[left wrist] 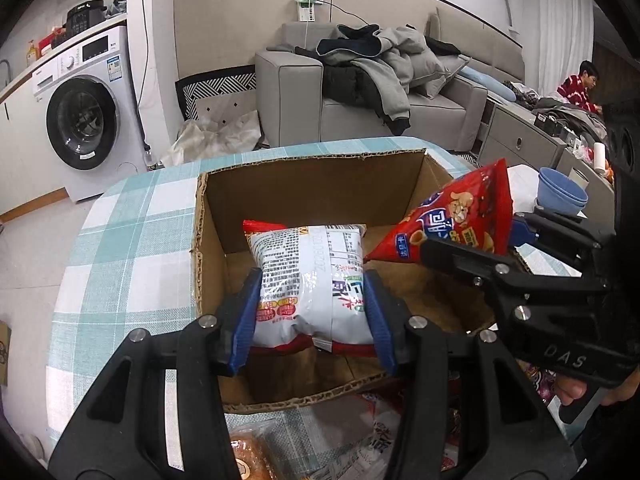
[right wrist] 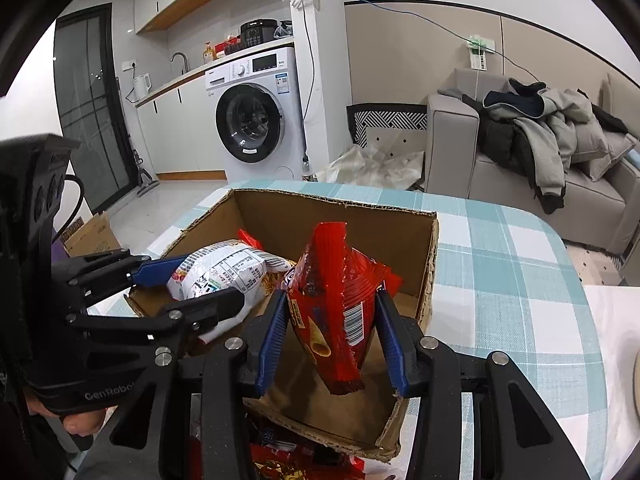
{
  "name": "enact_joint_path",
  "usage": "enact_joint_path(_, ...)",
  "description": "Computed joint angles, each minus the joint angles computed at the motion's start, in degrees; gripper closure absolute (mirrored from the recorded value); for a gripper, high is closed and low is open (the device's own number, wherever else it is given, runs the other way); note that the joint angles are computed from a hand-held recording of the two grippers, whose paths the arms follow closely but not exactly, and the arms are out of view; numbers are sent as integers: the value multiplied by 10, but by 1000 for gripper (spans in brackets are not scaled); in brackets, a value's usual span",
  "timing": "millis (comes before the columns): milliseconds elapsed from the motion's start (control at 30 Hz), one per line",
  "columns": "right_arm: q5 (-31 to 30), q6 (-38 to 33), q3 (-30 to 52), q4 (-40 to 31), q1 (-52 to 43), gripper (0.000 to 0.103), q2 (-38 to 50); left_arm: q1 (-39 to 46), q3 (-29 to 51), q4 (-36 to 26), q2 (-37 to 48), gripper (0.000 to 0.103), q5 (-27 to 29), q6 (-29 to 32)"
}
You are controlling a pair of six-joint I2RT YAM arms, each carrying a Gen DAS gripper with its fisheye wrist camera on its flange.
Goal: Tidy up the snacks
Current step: 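Open both tools to drop the two chips bags into the box, then withdraw both tools and move the left tool toward the wrapped bread loaf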
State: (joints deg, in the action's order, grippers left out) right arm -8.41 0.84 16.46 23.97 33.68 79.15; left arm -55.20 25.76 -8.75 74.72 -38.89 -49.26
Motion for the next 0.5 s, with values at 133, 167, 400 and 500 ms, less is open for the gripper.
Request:
enact_joint_path(133, 2, 5, -20, 5, -2, 30, -38, 1, -2, -9, -11, 56, 2, -3)
enact_joint_path(167, 1, 7, -32, 14, -4, 23, -56, 1, -2, -16, -19, 55, 6, -2)
enact_joint_path(400, -47, 9, -74, -77, -68, 1, -227, -60, -7, -105, -107, 14, -41, -62)
enact_joint_path(500, -65, 4, -73, -163, -91, 0, -299, -112, 13, -180, -120, 1, -85, -119)
